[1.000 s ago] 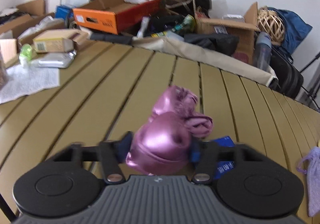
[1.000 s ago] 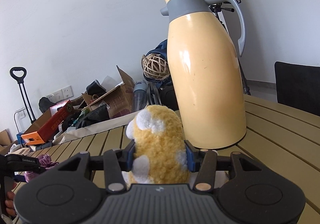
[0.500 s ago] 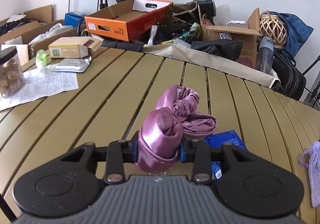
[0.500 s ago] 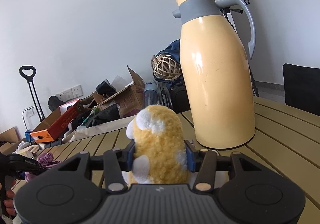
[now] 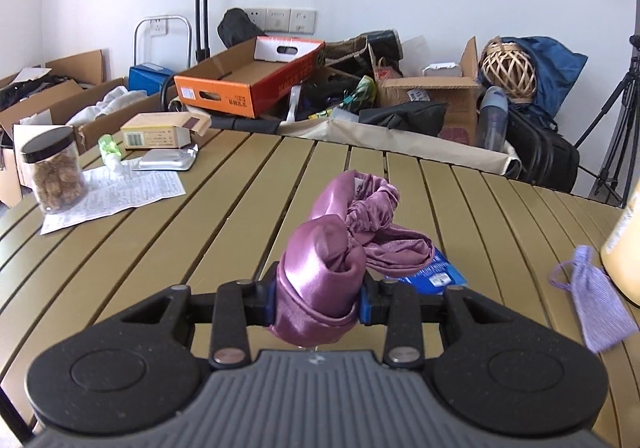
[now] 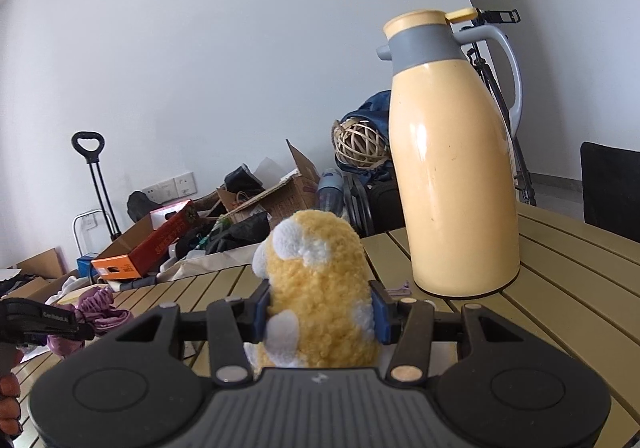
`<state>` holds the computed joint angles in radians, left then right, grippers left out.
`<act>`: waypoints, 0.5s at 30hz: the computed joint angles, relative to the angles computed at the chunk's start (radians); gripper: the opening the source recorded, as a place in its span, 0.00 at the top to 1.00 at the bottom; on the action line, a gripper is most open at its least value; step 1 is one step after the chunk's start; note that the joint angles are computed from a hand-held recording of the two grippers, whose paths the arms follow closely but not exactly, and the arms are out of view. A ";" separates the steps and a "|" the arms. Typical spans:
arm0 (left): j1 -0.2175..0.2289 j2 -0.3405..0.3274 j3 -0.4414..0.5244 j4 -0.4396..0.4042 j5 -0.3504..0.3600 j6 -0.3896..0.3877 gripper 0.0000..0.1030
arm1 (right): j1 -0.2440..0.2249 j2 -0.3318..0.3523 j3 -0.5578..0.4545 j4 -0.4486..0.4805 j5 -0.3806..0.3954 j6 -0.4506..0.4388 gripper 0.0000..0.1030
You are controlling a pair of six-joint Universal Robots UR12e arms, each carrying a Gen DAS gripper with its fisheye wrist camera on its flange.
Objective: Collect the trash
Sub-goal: 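Lift the pink scrunchie with the left tool while the right tool holds the plush toy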
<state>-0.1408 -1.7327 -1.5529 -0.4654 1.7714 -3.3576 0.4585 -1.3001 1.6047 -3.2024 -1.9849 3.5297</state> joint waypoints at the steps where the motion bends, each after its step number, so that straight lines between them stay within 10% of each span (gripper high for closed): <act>1: -0.001 0.011 -0.011 0.006 -0.001 0.001 0.65 | 0.003 -0.004 0.004 -0.006 0.001 -0.005 0.54; 15: -0.029 0.157 -0.162 0.083 -0.032 0.038 0.65 | 0.050 -0.081 0.104 -0.044 0.019 -0.061 0.54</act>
